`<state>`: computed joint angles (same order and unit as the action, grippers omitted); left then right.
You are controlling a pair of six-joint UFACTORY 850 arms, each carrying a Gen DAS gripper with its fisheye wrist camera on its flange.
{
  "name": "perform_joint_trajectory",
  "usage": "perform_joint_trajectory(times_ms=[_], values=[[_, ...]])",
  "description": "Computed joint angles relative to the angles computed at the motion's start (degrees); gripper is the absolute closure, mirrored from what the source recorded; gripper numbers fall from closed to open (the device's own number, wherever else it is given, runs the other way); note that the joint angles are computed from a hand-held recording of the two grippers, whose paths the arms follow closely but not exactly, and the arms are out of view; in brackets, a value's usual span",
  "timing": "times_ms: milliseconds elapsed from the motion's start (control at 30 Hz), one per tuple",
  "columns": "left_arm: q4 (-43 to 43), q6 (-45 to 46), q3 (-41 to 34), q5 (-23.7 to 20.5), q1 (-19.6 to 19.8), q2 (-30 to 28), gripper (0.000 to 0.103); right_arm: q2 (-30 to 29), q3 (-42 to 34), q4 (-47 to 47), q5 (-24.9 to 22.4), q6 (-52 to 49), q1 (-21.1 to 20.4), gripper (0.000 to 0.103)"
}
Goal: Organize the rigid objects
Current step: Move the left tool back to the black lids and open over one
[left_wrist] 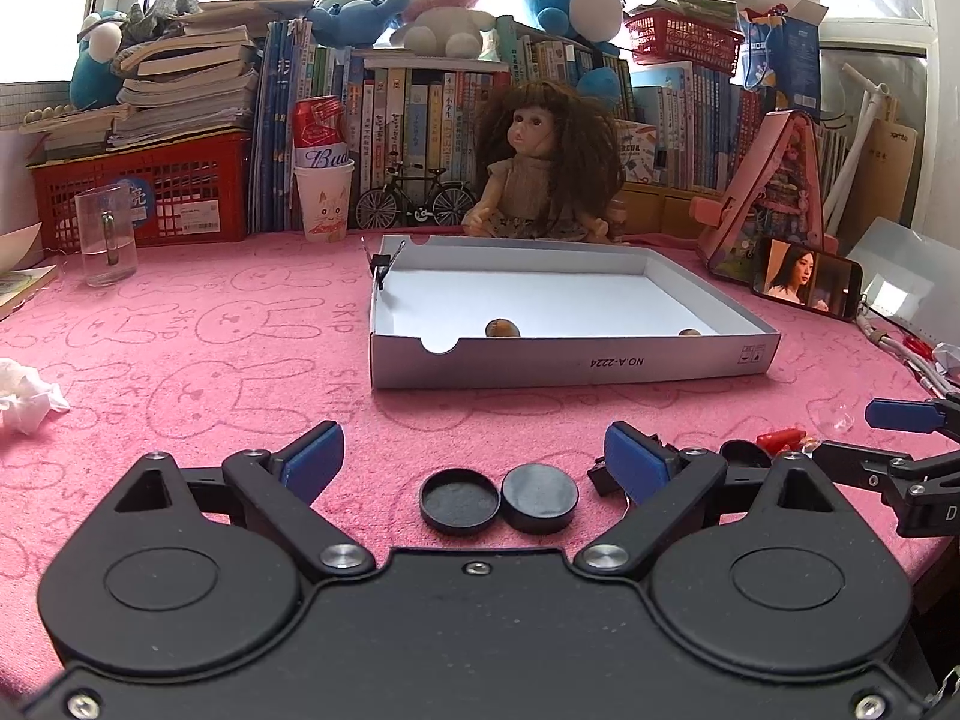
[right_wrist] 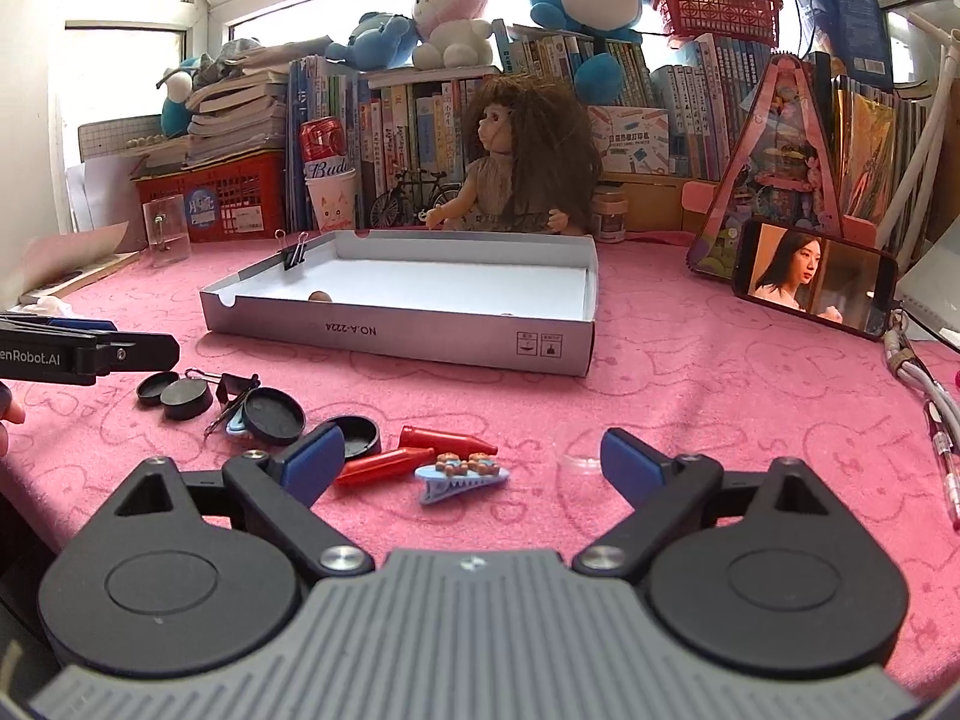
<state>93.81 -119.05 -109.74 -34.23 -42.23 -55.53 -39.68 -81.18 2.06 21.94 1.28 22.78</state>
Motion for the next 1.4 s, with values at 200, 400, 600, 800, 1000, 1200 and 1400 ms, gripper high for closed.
perform_joint_trajectory(times_ms=[200,400,600,800,1000,1200,1400], values=[[-3.2,3.5,0.4,1.0,0.0,-0.2,0.021,-0.8,-0.9,-9.7,-1.5,5.8,-0.4,0.017],[-3.4,2.4,1.5,0.7,0.0,0.4,0.041,-1.5,-2.0,-15.1,-2.7,9.4,-1.2,0.024],[2.0,-3.1,4.5,5.7,0.1,2.2,0.064,-1.8,-2.0,-12.5,-2.8,6.3,-0.9,0.029],[1.0,-0.8,2.6,9.1,-0.5,1.1,0.068,-2.0,-2.2,-9.5,-2.3,3.4,-0.5,0.032],[-2.9,3.6,-1.2,6.0,-0.8,-1.4,0.068,-2.1,-2.3,-8.5,-2.1,2.9,-0.6,0.033],[-4.7,6.3,-4.0,4.8,-0.5,-3.2,0.068,-1.9,-1.8,-9.1,-1.7,3.1,-0.5,0.050],[-5.9,8.3,-6.5,4.1,-0.3,-4.8,0.067,-2.0,-1.9,-7.6,-1.4,2.2,-0.4,0.061]])
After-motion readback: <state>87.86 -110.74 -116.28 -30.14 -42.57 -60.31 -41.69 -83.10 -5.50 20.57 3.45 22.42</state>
